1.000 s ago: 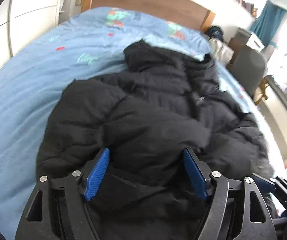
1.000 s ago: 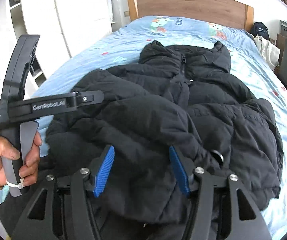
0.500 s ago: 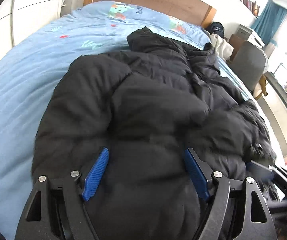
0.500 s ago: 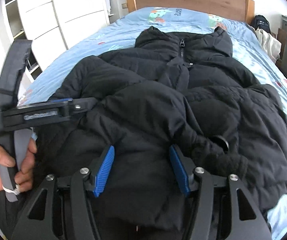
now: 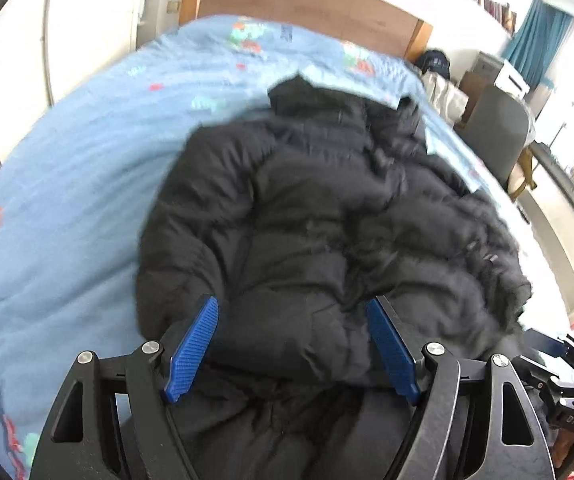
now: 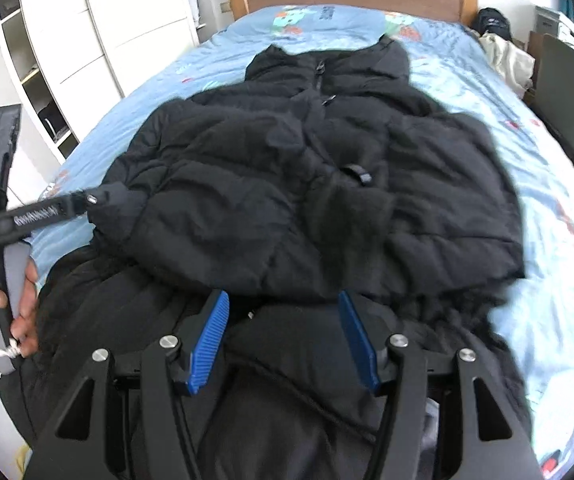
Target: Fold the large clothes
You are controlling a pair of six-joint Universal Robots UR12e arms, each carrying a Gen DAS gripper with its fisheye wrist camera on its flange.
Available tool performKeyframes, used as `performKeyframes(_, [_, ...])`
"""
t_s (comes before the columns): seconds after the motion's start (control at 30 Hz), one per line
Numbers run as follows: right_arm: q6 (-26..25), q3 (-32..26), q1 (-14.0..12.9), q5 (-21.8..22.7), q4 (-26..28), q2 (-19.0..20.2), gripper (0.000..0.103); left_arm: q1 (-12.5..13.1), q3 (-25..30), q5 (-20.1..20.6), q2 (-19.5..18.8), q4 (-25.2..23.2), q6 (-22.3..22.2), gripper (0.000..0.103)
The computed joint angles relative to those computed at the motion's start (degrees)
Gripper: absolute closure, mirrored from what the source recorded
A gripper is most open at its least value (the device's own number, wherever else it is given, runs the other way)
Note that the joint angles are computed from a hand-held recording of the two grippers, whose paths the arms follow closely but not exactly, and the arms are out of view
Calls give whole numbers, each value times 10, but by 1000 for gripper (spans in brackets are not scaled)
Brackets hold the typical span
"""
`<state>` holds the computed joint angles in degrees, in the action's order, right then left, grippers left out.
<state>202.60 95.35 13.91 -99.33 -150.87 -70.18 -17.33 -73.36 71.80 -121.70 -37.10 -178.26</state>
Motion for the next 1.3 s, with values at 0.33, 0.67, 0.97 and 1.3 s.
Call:
performKeyframes(0.33, [-9,40,-9,-54,-23,-87,47,5,66,-27,30,-12,6,26])
performKeyframes(0.67, [-22,37,-22,-88,-71,-130,47,-6,138,-126,45,-5,-2,26])
performKeyframes(0.97, [-42,31,-6,-101,-101,-165,47,1,108,-181,97,10,6,23])
performKeyframes(1.3, [-59,9,31,-150,-98,-190,47,12,90,-198,133,32,5,20])
